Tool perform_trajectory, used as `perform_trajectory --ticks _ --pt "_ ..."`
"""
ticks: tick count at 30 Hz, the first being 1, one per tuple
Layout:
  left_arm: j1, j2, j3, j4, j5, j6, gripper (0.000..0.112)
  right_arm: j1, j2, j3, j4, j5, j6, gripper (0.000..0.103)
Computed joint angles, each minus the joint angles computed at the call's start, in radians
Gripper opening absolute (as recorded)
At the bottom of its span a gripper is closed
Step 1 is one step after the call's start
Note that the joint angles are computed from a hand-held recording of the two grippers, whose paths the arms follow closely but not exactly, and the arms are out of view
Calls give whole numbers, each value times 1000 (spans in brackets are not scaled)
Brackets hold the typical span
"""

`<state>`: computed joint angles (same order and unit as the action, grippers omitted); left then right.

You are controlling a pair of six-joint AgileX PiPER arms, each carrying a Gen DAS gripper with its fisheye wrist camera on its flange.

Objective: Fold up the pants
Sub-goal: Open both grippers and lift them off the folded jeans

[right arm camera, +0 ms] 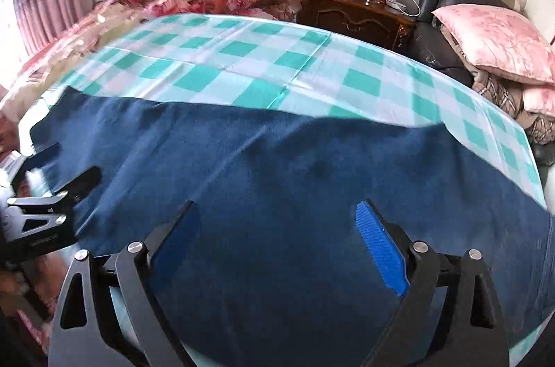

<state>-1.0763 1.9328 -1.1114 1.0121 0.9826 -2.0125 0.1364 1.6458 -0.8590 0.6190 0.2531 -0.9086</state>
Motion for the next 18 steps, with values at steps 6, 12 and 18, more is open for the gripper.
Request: perform_trajectory --ticks 6,12,18 --pt "264 -87 127 119 -399 33 34 72 206 -219 -317 0 422 84" --pt "410 -34 120 136 -535 116 22 110 327 -339 -726 16 862 81" --pt "457 -127 208 195 -467 13 26 112 336 -332 -759 -2 893 82"
